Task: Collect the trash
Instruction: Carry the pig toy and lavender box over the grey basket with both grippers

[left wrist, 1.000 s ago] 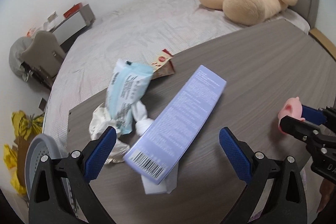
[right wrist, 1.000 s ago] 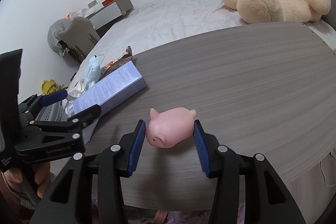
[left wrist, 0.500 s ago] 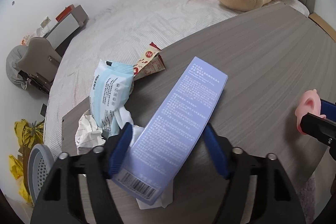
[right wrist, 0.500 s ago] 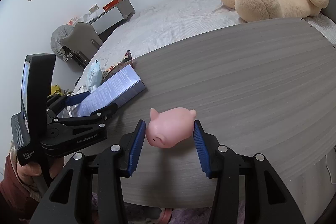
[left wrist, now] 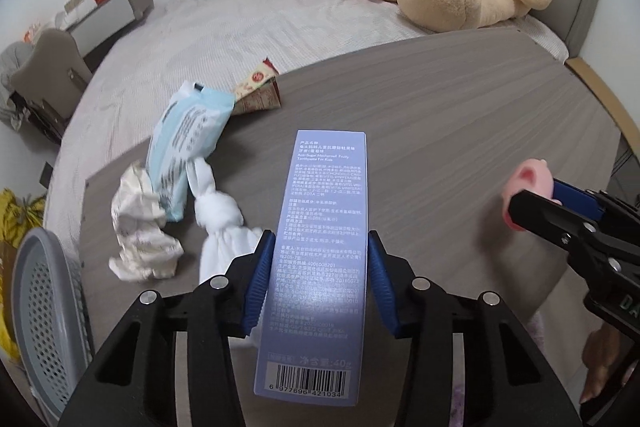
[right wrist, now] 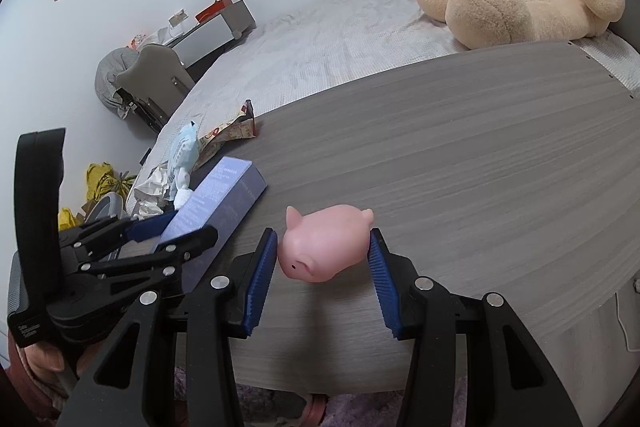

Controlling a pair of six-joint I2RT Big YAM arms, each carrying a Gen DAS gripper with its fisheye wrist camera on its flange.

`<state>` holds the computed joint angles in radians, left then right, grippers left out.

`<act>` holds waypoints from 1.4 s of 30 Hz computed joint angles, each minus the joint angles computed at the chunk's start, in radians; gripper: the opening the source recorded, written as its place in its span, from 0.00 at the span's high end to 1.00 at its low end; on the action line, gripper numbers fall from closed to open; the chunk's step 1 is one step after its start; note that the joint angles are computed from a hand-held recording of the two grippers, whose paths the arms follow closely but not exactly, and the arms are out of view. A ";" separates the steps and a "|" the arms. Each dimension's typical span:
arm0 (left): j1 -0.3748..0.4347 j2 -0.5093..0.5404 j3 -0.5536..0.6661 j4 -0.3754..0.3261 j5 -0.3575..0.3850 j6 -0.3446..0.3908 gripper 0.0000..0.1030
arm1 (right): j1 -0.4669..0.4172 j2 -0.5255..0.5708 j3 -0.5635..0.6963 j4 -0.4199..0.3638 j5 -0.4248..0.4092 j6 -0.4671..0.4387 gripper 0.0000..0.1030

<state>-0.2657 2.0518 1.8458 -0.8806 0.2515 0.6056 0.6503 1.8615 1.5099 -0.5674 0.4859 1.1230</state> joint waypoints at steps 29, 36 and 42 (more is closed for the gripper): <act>0.080 -0.053 -0.034 0.036 0.080 -0.084 0.58 | 0.020 0.057 0.145 -0.117 0.018 -0.037 0.56; 0.180 -0.053 0.007 0.122 0.032 -0.176 0.58 | 0.023 0.173 0.353 -0.141 -0.029 -0.158 0.56; 0.271 0.004 0.081 0.139 -0.026 -0.233 0.58 | 0.031 0.390 0.736 -0.254 -0.116 -0.287 0.56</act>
